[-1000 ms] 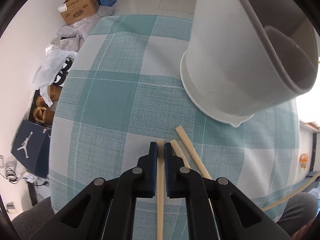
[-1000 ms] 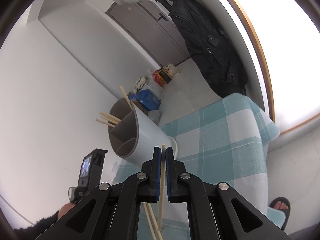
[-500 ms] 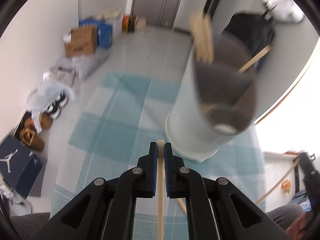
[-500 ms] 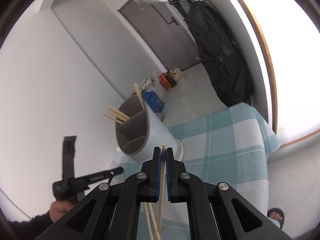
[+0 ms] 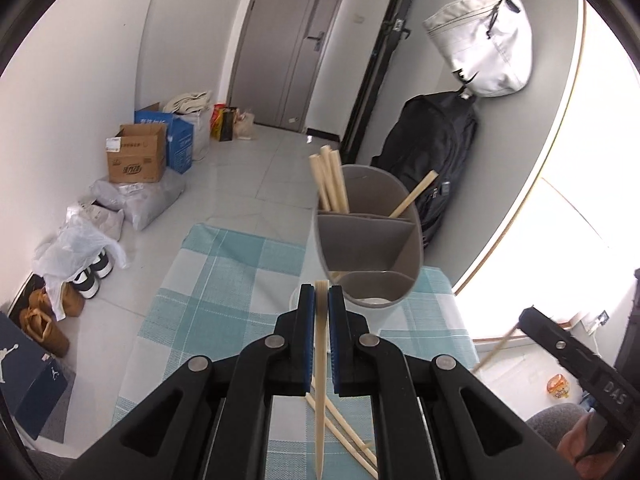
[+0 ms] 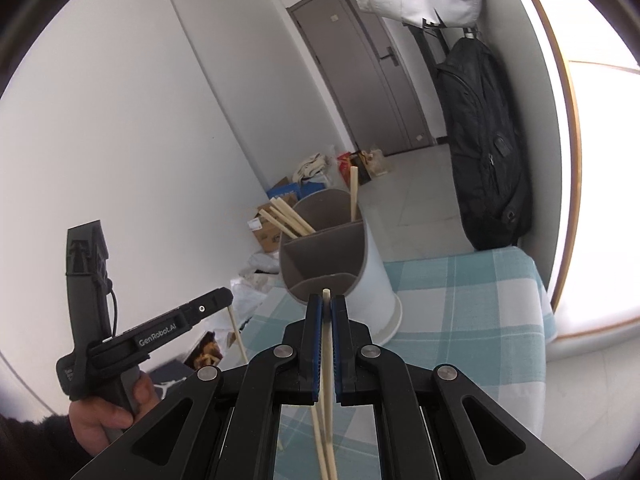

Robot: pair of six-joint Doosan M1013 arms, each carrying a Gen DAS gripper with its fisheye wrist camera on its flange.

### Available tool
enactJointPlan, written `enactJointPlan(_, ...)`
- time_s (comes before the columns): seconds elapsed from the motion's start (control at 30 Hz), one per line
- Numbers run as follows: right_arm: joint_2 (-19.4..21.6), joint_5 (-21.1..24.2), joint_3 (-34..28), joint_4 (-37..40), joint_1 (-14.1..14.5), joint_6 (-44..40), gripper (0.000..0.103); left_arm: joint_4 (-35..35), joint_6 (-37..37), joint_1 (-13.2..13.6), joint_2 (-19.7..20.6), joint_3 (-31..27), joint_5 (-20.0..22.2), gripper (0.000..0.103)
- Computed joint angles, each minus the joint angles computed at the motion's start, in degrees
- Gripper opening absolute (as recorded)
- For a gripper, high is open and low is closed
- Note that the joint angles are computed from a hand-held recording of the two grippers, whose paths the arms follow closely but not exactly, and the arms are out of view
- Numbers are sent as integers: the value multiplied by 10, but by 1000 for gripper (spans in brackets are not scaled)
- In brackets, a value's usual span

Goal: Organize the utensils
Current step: 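Carry the held chopsticks with both grippers up over the utensil holder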

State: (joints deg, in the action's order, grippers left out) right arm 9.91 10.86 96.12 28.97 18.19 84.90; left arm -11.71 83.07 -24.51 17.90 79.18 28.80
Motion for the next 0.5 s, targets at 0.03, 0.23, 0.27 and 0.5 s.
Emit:
enactJointPlan(0.03, 1, 1, -3, -25, 2, 24, 4, -2, 2, 0, -2, 2, -5, 3)
enactJointPlan(0.23, 8, 11, -19, -95, 14, 75, 4, -34, 37, 1, -9, 3, -7, 3)
enactJointPlan(0.27, 8, 12, -21, -97, 16, 75, 4, -35, 38, 1, -10, 4, -5, 3)
enactJointPlan(0.5, 12, 18, -41, -105, 20, 69, 4, -41, 59, 3, -7, -20, 24, 3)
